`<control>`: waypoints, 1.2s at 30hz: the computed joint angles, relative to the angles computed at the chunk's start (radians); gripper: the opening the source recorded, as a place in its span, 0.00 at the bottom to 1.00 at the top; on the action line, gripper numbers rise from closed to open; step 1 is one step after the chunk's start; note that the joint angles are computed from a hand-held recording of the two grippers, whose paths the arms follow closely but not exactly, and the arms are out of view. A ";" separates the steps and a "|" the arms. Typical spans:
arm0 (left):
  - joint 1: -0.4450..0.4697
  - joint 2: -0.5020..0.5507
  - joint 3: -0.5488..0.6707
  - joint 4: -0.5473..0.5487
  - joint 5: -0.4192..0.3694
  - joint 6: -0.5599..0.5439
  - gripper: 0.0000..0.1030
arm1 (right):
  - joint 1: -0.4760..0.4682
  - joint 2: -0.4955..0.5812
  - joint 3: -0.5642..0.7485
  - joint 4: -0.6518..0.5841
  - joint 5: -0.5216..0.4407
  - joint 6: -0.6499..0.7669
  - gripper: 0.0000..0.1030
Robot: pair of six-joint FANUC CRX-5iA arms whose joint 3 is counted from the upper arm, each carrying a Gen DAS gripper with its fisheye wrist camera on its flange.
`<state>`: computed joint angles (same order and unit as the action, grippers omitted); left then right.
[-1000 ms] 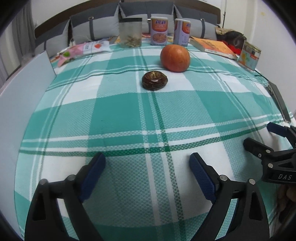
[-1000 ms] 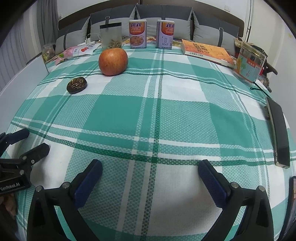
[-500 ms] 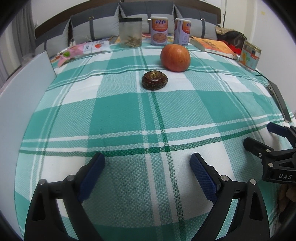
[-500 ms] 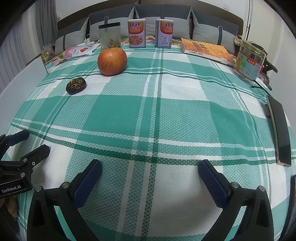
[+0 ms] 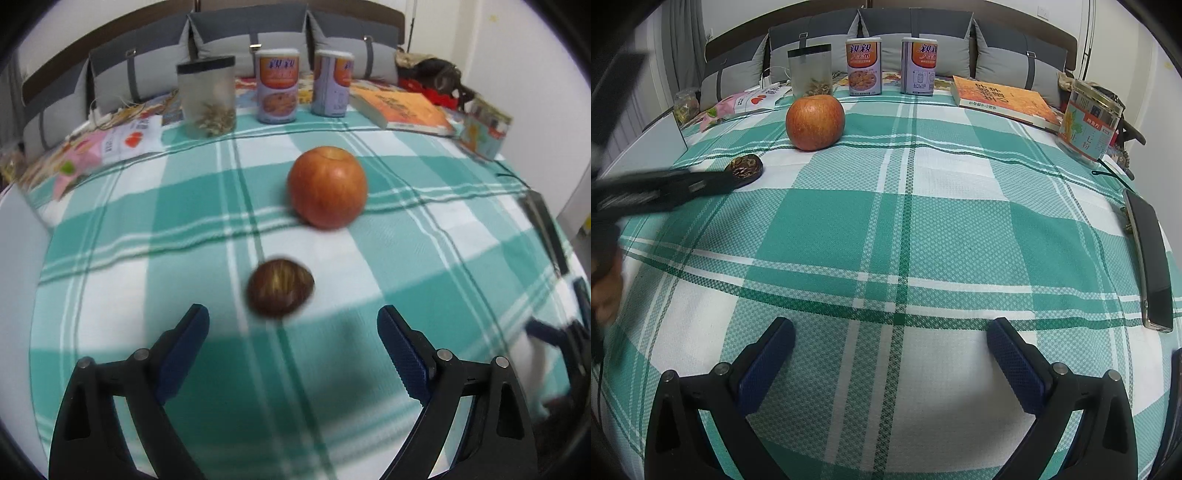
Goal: Organize fruits
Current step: 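Withdraw both grippers back over the passion fruit and red apple, then grasp the dark passion fruit with the left gripper and lower it onto the cloth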
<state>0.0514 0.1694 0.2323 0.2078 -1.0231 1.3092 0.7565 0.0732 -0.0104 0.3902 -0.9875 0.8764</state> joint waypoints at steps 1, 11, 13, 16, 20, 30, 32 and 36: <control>0.002 0.021 0.017 0.004 -0.005 0.015 0.90 | 0.000 0.000 0.000 0.000 0.000 0.000 1.00; 0.005 0.012 0.000 -0.046 0.031 0.062 0.43 | 0.000 0.000 0.000 0.000 0.000 0.000 1.00; 0.008 -0.018 -0.019 -0.066 0.031 0.094 0.43 | 0.000 0.000 0.000 0.000 0.000 0.000 1.00; 0.038 -0.082 -0.072 -0.050 0.022 0.106 0.43 | 0.000 0.000 0.000 -0.001 0.000 0.000 1.00; 0.089 -0.169 -0.141 -0.029 -0.029 0.090 0.43 | -0.001 0.000 0.000 -0.001 0.000 0.001 1.00; 0.170 -0.311 -0.312 -0.010 -0.012 0.080 0.44 | -0.001 0.000 0.000 -0.001 0.001 0.001 1.00; 0.164 -0.308 -0.318 -0.039 0.000 0.095 0.48 | -0.001 0.000 0.000 -0.001 0.001 0.000 1.00; 0.145 -0.318 -0.334 -0.104 0.034 0.123 0.83 | -0.001 0.000 0.000 -0.001 0.001 0.000 1.00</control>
